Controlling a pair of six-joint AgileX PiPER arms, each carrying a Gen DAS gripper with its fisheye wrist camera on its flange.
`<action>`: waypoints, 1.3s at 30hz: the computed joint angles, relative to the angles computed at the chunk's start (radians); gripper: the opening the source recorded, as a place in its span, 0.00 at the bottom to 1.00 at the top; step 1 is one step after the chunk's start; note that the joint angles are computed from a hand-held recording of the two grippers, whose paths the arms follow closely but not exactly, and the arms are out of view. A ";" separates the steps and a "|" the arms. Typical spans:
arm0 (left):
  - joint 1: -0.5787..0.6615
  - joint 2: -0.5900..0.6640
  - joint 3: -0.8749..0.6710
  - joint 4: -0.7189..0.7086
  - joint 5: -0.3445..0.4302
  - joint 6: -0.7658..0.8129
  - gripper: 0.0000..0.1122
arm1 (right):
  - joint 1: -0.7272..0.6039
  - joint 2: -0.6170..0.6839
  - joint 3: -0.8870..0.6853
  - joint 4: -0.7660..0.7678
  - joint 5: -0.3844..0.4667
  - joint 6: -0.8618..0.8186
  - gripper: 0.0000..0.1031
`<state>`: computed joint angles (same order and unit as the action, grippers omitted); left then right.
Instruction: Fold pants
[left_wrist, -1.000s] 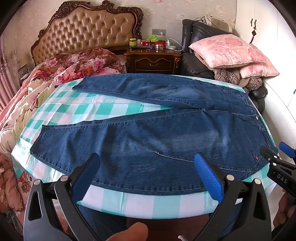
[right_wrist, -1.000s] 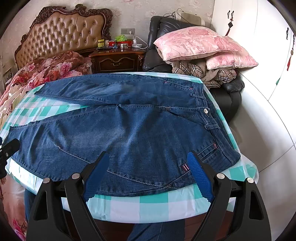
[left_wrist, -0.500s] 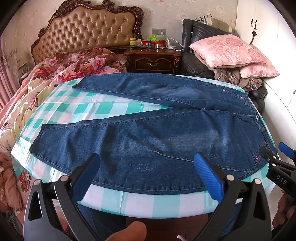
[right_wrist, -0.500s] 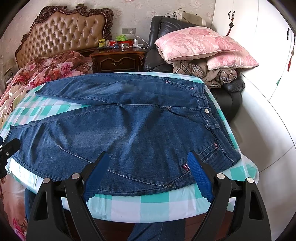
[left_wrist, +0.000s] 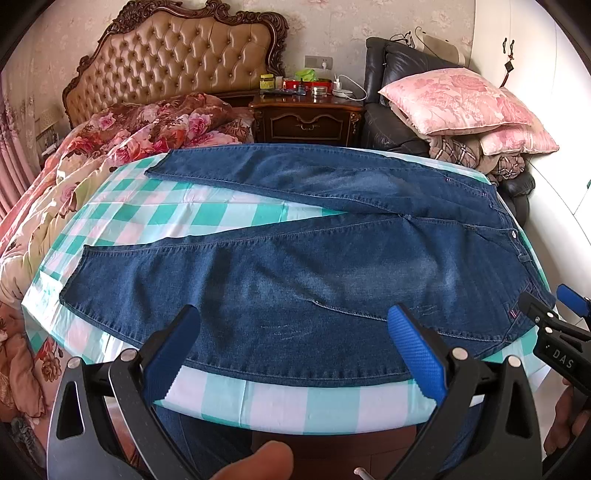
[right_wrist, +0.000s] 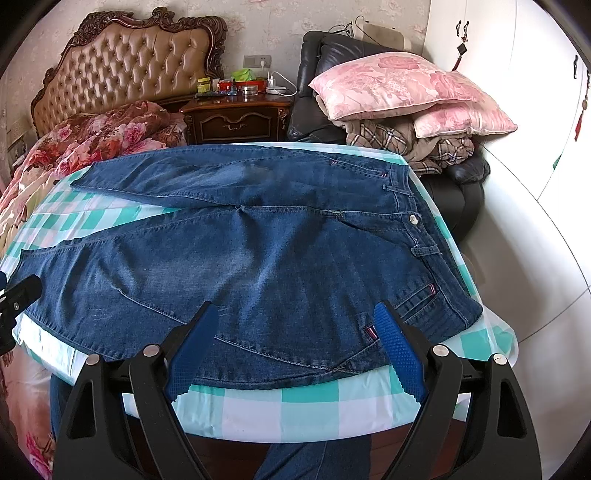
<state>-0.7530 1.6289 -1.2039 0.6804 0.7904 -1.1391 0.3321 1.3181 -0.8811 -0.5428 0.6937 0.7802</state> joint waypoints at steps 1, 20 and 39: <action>0.001 0.001 -0.002 -0.001 -0.001 0.002 0.90 | 0.000 0.000 0.000 0.001 0.000 0.000 0.81; 0.001 0.004 -0.004 -0.003 -0.001 0.004 0.90 | 0.001 -0.001 0.007 -0.001 -0.003 0.004 0.81; -0.001 0.008 0.005 -0.007 -0.007 -0.003 0.90 | 0.005 -0.009 0.036 -0.004 -0.016 0.022 0.81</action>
<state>-0.7538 1.6366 -1.1989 0.6732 0.7838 -1.1423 0.3369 1.3091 -0.8455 -0.5465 0.6780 0.8017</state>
